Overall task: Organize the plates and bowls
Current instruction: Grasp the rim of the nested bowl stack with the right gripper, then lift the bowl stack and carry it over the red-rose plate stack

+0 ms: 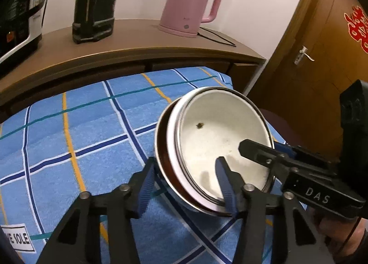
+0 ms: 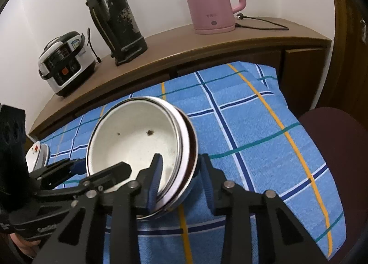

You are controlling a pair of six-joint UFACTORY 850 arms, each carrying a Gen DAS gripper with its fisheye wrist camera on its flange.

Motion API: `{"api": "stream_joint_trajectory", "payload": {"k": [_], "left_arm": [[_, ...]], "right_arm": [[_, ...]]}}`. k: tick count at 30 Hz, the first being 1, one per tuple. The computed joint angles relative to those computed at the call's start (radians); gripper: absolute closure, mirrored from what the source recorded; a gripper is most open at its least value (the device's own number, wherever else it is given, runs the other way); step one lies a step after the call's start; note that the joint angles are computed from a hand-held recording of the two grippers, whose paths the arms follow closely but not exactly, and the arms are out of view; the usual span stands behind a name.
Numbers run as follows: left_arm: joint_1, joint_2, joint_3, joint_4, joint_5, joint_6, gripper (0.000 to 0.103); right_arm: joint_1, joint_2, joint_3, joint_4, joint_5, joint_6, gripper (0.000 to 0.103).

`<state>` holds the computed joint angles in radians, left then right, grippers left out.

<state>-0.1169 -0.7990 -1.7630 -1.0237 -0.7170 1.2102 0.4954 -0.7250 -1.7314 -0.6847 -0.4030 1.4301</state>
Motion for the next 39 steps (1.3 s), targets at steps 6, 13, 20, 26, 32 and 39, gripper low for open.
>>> {"api": "stream_joint_trajectory", "payload": {"k": [6,13,20,26,32,39], "left_arm": [[0.004,-0.001,-0.011,0.051,-0.001,-0.091,0.06],[0.014,-0.003,-0.018,0.062,-0.037,-0.126,0.06],[0.026,0.0,-0.025,0.082,-0.045,-0.186,0.061],[0.045,0.011,-0.018,0.115,-0.047,-0.254,0.061],[0.083,0.035,0.008,0.119,-0.046,-0.289,0.061],[0.137,0.081,0.065,0.089,-0.004,-0.27,0.061]], "right_arm": [[0.001,-0.012,-0.028,0.028,-0.025,-0.046,0.073],[-0.02,-0.026,-0.058,0.168,-0.021,-0.181,0.077],[-0.034,-0.055,-0.13,0.33,-0.033,-0.357,0.079],[-0.019,-0.102,-0.221,0.399,-0.08,-0.458,0.08],[0.003,-0.178,-0.36,0.474,-0.145,-0.578,0.08],[0.038,-0.315,-0.608,0.541,-0.238,-0.693,0.08]]}}
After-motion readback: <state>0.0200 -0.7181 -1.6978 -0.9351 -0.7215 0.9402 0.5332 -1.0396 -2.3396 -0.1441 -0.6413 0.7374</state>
